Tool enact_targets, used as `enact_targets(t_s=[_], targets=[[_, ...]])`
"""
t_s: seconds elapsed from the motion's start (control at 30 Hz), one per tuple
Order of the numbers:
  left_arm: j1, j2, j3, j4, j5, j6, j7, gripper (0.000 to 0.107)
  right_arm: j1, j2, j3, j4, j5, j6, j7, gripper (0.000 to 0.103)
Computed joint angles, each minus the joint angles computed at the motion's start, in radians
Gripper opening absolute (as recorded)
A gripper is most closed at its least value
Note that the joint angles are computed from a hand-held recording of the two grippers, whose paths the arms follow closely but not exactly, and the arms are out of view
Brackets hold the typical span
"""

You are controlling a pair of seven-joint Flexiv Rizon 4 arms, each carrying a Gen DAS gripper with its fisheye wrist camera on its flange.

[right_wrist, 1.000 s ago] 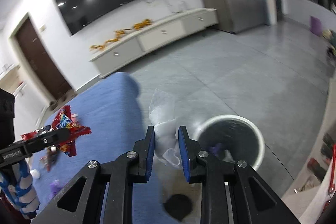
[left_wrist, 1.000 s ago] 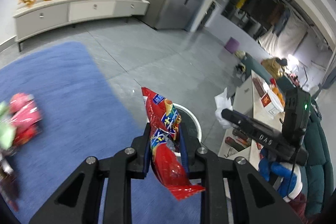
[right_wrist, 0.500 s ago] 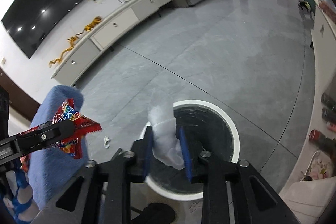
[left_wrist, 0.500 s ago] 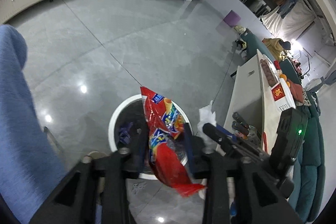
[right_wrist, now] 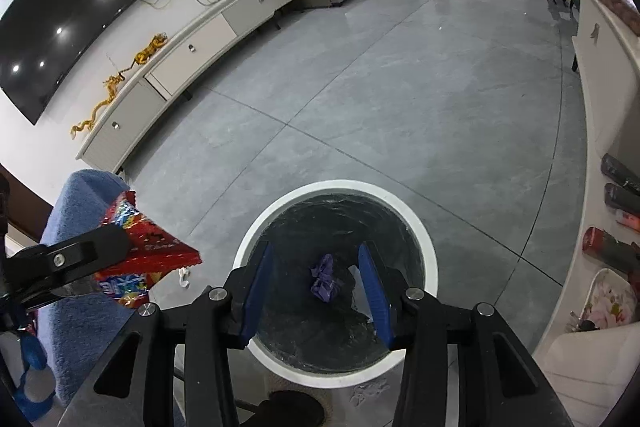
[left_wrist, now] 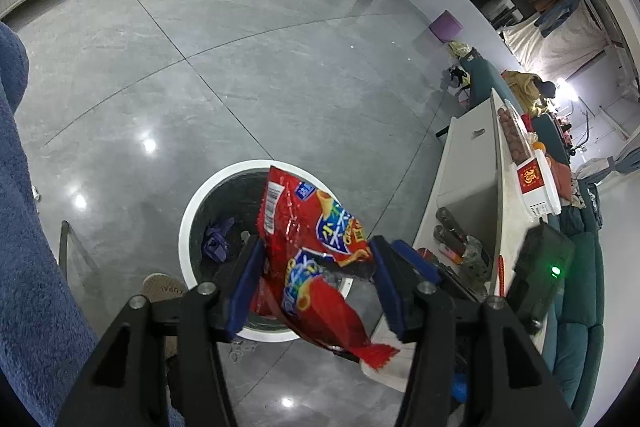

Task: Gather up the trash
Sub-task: 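Open the right gripper over the bin while the left gripper releases the red chip bag, then move both grippers back to the remaining trash on the rug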

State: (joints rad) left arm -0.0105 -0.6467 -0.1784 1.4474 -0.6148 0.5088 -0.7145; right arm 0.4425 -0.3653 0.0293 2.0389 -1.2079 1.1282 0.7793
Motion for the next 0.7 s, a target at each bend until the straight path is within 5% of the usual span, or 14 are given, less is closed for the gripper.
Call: enact_targets(t_s=[0.47, 0.7], targets=[[-0.013, 0.024, -0.002, -0.003, -0.009, -0.021, -0.035, 0.059, 0.058, 0.13, 0.105, 0.032, 0.101, -0.287, -0.063, 0.043], [0.015, 0.139, -0.013, 0.133, -0.123, 0.096, 0.075, 0.059, 0.094, 0.138, 0.129, -0.016, 0.099, -0.381, -0.107, 0.043]])
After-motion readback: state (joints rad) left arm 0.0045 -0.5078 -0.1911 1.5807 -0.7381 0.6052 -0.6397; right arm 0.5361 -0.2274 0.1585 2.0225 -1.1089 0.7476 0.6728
